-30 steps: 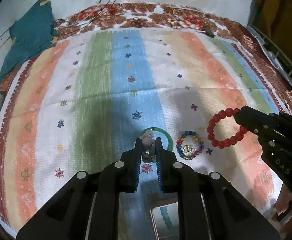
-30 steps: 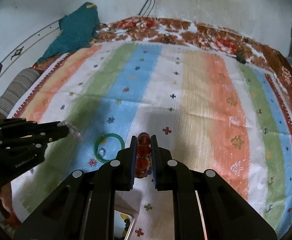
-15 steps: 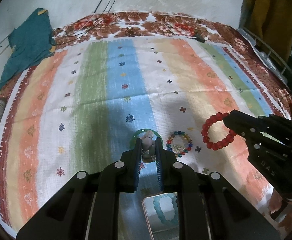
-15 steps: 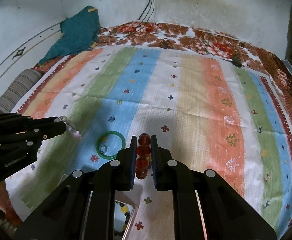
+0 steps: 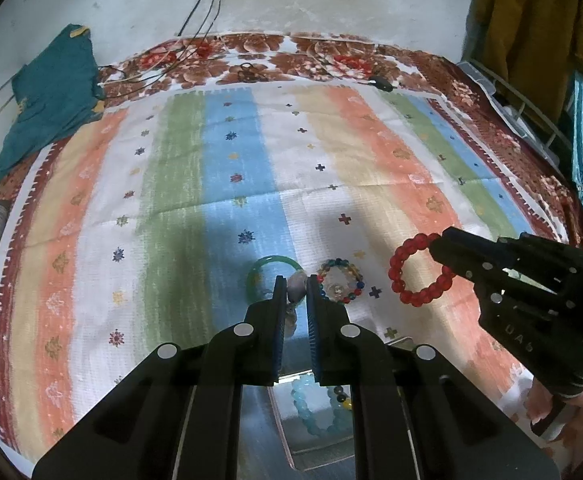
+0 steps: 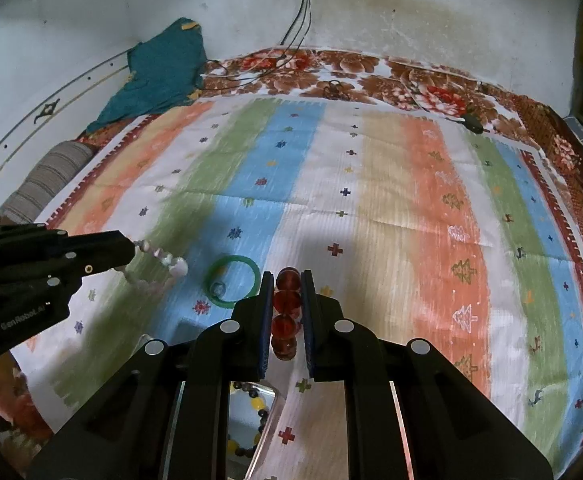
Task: Organize jewelry
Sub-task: 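Lift and carry both held bracelets toward the silver tin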
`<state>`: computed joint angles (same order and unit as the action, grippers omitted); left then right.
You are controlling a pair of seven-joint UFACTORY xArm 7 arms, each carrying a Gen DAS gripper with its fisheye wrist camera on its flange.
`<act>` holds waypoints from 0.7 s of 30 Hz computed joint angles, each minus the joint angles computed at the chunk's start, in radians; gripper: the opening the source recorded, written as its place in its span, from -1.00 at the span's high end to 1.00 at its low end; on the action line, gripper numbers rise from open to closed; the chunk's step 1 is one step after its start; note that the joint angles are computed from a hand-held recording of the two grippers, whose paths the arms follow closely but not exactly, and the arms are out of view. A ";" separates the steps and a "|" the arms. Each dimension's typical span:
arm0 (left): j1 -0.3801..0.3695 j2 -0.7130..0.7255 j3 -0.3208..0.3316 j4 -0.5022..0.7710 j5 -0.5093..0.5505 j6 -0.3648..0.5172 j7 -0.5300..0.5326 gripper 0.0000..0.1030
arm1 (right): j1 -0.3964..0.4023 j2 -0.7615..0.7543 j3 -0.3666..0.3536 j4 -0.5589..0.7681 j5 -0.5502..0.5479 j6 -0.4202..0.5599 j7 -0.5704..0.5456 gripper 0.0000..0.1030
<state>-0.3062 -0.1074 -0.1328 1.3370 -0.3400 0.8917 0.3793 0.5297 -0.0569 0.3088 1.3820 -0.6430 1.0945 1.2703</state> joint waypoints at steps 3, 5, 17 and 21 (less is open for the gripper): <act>-0.001 -0.017 0.005 -0.011 -0.018 0.002 0.014 0.81 | 0.002 -0.004 0.002 -0.004 -0.002 -0.002 0.004 0.72; -0.002 -0.029 0.007 -0.019 -0.028 0.005 0.022 0.81 | 0.005 -0.008 0.007 -0.008 -0.006 -0.001 0.011 0.72; -0.016 -0.129 0.036 -0.082 -0.110 0.030 0.088 0.81 | 0.013 -0.056 0.043 -0.033 -0.013 -0.001 0.026 0.72; -0.020 -0.164 0.050 -0.105 -0.137 0.045 0.112 0.81 | 0.014 -0.069 0.055 -0.042 -0.006 -0.003 0.022 0.72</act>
